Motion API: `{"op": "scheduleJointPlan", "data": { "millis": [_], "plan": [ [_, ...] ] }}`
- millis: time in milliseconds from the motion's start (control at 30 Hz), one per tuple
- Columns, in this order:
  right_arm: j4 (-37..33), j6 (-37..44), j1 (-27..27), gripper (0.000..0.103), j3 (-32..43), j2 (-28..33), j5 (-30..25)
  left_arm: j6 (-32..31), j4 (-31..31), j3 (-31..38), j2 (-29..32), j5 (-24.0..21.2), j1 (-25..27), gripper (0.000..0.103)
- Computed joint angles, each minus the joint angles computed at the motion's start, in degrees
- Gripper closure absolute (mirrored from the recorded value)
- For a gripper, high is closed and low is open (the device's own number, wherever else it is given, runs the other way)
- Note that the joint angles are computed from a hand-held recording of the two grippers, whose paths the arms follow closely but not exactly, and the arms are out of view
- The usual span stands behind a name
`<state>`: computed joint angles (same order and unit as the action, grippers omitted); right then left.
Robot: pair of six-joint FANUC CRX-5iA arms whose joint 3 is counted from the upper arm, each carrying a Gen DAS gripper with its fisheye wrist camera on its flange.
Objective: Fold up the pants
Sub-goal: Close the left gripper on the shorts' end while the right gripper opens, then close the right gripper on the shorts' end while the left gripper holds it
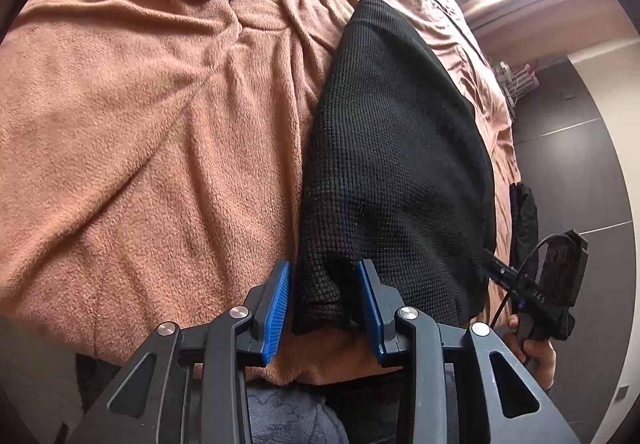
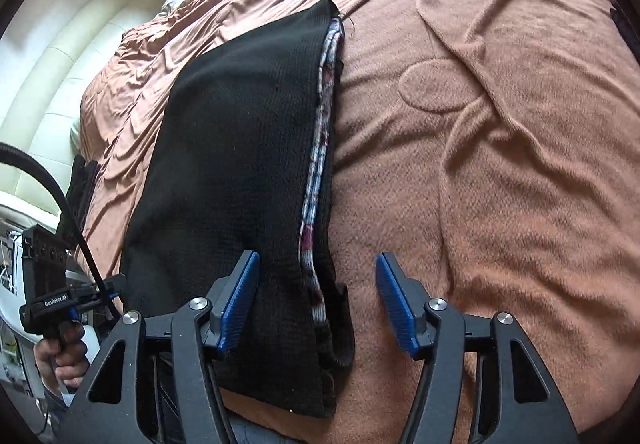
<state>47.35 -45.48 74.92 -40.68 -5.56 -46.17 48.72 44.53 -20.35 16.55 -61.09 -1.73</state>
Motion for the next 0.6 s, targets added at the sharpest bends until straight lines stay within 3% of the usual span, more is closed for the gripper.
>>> {"op": "scheduleJointPlan", "data": {
  "millis": [200, 400, 467, 600],
  "plan": [
    [-2.7, 2.6, 1.7, 0.055, 0.9, -1.1, -2.1, -0.2, 0.6, 2.6, 1.2, 1.0, 0.0, 0.066],
    [7.1, -5.0, 0.4, 0.055, -4.1, -7.2, -2.5, 0.7, 1.6, 6.2, 4.0, 1.8, -1.4, 0.066],
    [8.9, -5.4, -1.6, 0.055, -5.1, -8.4, -1.2, 1.2, 2.1, 7.6, 5.4, 1.6, -2.0, 0.066],
    [13.8, -7.5, -8.3, 0.055, -8.1, -9.5, 7.8, 2.8, 2.5, 10.2, 7.7, 2.1, -3.1, 0.066]
  ]
}}
